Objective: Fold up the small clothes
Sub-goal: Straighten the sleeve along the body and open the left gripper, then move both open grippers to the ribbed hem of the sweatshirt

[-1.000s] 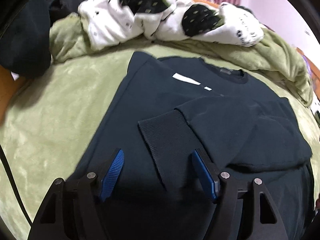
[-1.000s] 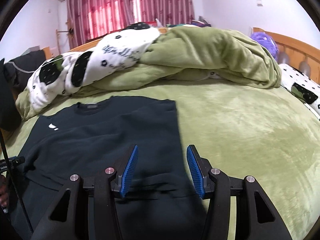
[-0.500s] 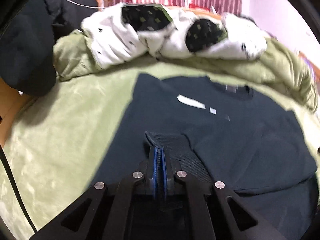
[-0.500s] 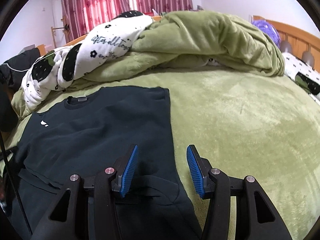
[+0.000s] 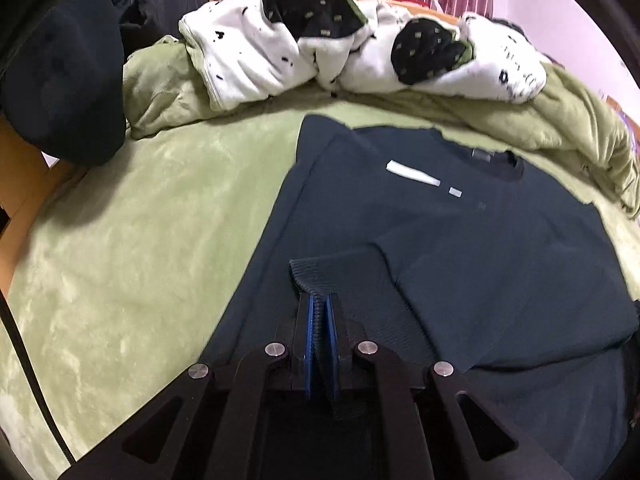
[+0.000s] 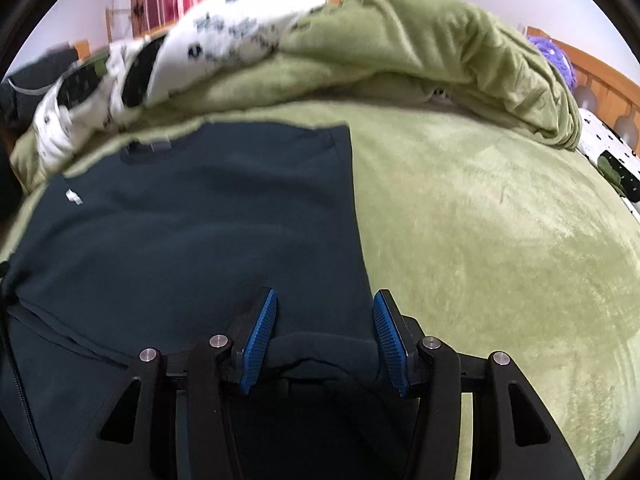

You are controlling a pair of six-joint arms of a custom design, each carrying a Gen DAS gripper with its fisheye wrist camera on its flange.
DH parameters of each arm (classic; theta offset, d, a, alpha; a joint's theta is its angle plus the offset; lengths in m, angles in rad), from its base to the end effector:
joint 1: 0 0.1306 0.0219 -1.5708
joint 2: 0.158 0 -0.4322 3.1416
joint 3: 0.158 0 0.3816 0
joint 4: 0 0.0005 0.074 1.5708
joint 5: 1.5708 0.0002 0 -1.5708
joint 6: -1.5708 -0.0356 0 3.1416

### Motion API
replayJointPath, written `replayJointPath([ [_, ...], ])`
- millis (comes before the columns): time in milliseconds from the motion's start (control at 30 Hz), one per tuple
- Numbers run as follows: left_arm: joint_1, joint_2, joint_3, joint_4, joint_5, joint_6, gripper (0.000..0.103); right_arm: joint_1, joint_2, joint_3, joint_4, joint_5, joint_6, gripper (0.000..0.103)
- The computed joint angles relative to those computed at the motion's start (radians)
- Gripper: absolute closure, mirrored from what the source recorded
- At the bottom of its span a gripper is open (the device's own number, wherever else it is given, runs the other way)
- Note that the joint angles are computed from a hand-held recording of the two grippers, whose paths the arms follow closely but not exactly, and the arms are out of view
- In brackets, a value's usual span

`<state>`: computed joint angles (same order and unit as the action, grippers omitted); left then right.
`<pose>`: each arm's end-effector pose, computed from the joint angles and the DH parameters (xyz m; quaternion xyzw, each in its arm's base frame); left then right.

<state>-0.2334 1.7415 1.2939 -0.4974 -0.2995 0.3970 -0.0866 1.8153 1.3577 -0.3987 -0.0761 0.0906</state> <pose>0.5554 -0.1218 0.2868 -0.1226 0.9339 0.0406 0.3334 0.6031 -0.0501 0.2768 -0.0152 0.9362 0.0046 0.3512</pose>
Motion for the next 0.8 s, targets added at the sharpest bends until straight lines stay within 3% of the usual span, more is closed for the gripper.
replayJointPath([
  [100,-0.006,0.009,-0.001,-0.009,-0.011,-0.021,0.094,-0.003,-0.004,-0.008,0.013,0.003,-0.002,0.053],
  [233,-0.016,-0.001,-0.009,-0.015,-0.027,-0.020,0.084,-0.009,-0.018,-0.017,0.013,-0.007,-0.015,0.053],
  [400,-0.027,-0.044,-0.034,-0.016,-0.011,-0.011,0.080,-0.008,-0.059,-0.039,0.001,0.005,-0.046,0.053],
  [567,-0.050,-0.113,-0.085,-0.015,-0.021,0.017,0.066,0.002,-0.148,-0.116,0.051,-0.011,-0.041,0.053],
  [667,-0.068,-0.165,-0.123,-0.001,-0.030,0.021,0.065,0.011,-0.212,-0.183,0.096,-0.002,-0.038,0.053],
  [800,-0.089,-0.232,-0.163,-0.015,-0.038,0.038,0.064,0.012,-0.289,-0.236,0.072,-0.015,-0.033,0.053],
])
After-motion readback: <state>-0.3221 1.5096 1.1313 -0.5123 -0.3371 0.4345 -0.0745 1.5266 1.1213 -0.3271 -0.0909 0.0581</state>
